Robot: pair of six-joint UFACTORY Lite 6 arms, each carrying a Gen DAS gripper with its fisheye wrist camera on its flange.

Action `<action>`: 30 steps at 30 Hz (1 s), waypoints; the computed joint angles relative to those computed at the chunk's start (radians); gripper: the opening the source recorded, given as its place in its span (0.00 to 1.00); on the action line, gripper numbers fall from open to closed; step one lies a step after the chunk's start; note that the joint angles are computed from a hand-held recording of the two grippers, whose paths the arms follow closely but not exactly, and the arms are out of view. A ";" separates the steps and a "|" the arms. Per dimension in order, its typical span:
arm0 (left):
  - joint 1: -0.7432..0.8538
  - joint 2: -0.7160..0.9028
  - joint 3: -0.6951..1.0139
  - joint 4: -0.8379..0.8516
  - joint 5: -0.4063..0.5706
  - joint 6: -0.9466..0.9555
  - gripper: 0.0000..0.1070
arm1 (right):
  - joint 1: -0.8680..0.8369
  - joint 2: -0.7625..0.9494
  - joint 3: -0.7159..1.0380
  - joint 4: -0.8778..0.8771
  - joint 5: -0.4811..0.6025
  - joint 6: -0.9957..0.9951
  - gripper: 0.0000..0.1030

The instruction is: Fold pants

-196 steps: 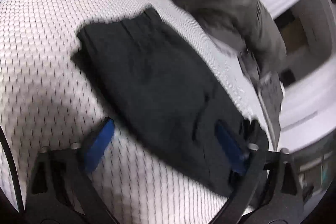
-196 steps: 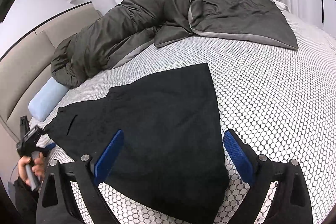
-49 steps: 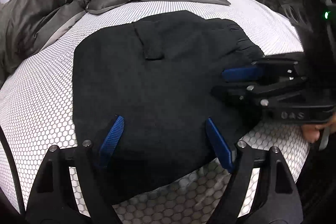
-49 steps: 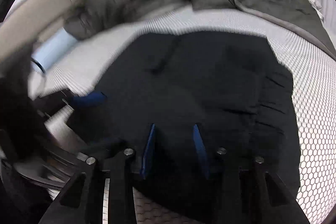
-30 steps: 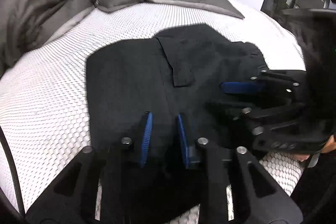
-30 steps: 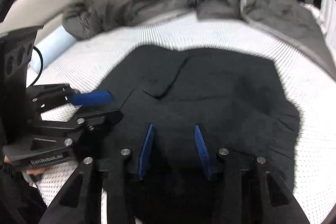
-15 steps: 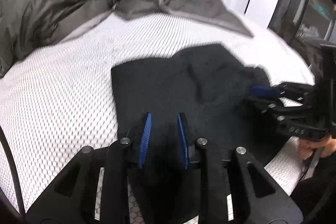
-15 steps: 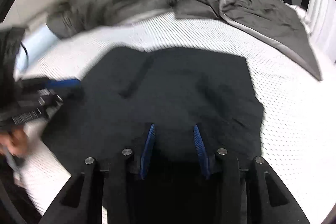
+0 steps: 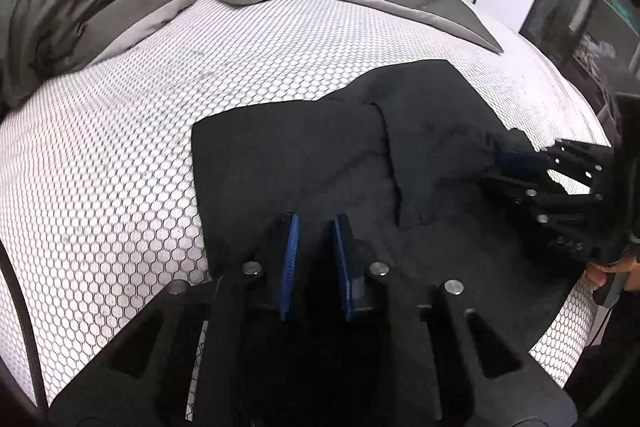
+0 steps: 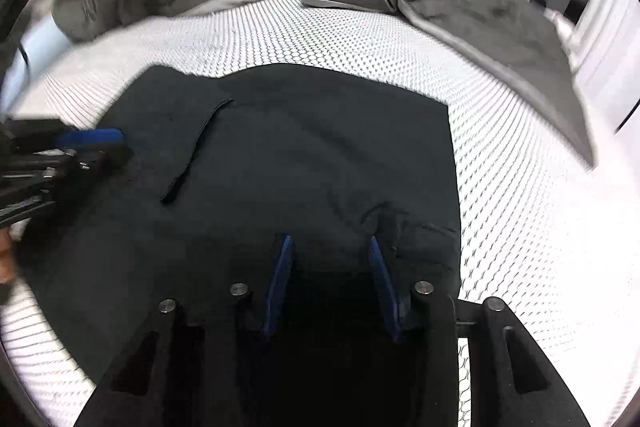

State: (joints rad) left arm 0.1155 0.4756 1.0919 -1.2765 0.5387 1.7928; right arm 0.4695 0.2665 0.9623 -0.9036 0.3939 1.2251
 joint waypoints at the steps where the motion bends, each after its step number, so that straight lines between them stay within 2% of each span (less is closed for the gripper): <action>1: -0.002 -0.011 -0.010 -0.003 -0.007 0.003 0.16 | 0.007 0.002 0.004 -0.003 0.009 -0.005 0.38; 3: 0.011 -0.047 -0.032 0.018 0.006 -0.031 0.16 | 0.045 0.017 0.031 -0.015 0.061 0.013 0.39; 5: 0.042 -0.066 -0.013 0.052 0.085 -0.094 0.16 | 0.036 -0.003 0.041 0.059 -0.023 -0.039 0.39; 7: 0.040 -0.067 0.023 0.054 0.101 -0.127 0.16 | 0.038 -0.002 0.068 0.039 -0.058 0.006 0.40; 10: -0.025 -0.008 0.116 0.081 0.035 -0.207 0.16 | 0.060 0.077 0.167 -0.132 -0.027 0.214 0.41; 12: -0.089 0.095 0.239 0.206 -0.024 -0.364 0.16 | 0.030 0.161 0.239 -0.075 -0.070 0.190 0.41; 14: -0.121 0.142 0.283 0.289 -0.066 -0.428 0.17 | 0.011 0.258 0.327 0.091 -0.051 0.023 0.41; 16: -0.114 0.144 0.282 0.271 -0.066 -0.391 0.17 | -0.003 0.297 0.359 0.150 -0.015 -0.063 0.40; 19: -0.089 0.142 0.275 0.262 -0.123 -0.375 0.17 | 0.016 0.245 0.307 0.052 0.137 0.004 0.40; 20: -0.078 0.138 0.269 0.261 -0.128 -0.379 0.17 | 0.004 0.205 0.253 0.040 0.135 -0.010 0.40; 22: -0.048 0.106 0.238 0.255 -0.116 -0.392 0.17 | -0.023 0.117 0.145 -0.002 0.034 0.021 0.40; 23: -0.035 0.065 0.196 0.227 -0.105 -0.361 0.17 | -0.023 0.098 0.125 -0.029 0.020 0.048 0.40; 25: -0.002 -0.048 0.060 0.095 -0.095 -0.185 0.17 | 0.009 0.055 0.111 -0.021 0.023 0.072 0.41; 27: 0.006 -0.181 -0.087 -0.022 -0.066 -0.024 0.17 | 0.044 0.014 0.091 -0.033 -0.045 0.101 0.41; 28: -0.004 -0.217 -0.133 -0.017 -0.041 0.011 0.17 | 0.059 -0.008 0.071 -0.031 -0.082 0.099 0.41; 30: -0.046 -0.235 -0.186 -0.003 -0.055 0.039 0.17 | 0.092 0.048 0.121 0.074 -0.130 -0.007 0.41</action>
State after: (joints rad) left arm 0.0698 0.2409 0.9057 -1.2799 0.4841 1.8322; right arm 0.5618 0.3140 1.0832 -0.8300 0.2639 1.2185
